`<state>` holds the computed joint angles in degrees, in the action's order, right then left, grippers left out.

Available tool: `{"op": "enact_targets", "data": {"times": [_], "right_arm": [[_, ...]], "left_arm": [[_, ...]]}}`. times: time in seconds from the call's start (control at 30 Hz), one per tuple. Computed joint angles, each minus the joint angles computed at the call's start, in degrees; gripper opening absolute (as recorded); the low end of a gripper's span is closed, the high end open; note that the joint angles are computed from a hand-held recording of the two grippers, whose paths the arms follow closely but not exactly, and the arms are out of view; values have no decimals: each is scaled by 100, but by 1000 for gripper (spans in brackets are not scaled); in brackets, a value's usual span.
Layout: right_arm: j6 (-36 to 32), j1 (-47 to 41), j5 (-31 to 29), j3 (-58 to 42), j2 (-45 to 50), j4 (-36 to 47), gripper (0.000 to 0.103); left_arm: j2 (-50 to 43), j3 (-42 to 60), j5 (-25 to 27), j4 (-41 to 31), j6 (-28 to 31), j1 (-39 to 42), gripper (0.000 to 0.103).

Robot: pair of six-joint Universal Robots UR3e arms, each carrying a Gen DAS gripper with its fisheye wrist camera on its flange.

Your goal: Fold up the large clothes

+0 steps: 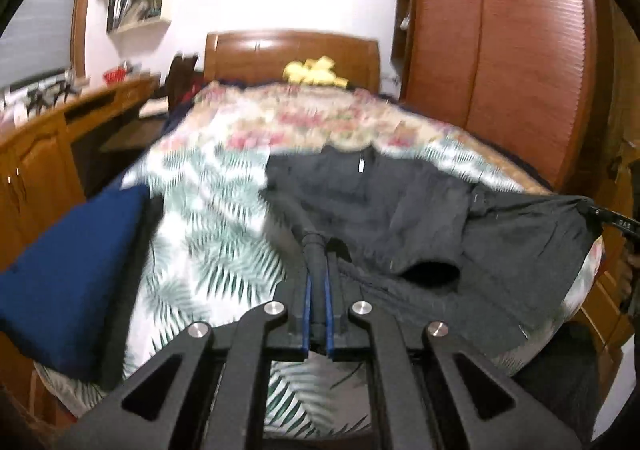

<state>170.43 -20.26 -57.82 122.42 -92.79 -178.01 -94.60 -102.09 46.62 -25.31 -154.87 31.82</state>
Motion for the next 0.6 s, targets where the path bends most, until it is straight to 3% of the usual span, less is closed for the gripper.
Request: {"op": "enact_targets", "data": {"times": [0.33,0.43,0.47,0.53,0.6], "right_arm": [[310,-1175,1168,-264,-2182,1102,6],[209,-1993,1920,-90,-3194,1684,6],[94,-2492,2415,-17,-3699,2098,6],[-122,-3079,2956,44,-4227,2687,6],[-222,-2953,2702,20,-4111,2638,6]], "left_arm": [[928,886,-932,-661,-488,456,2],[1286,972,-1361,-1031,-531,703,2],[1413,988,-1510,-1137,-482,776,2],[1524,985,-1553,-1091,-488,783,3],[1376,1111,-1449,-1046,-526,649,3]]}}
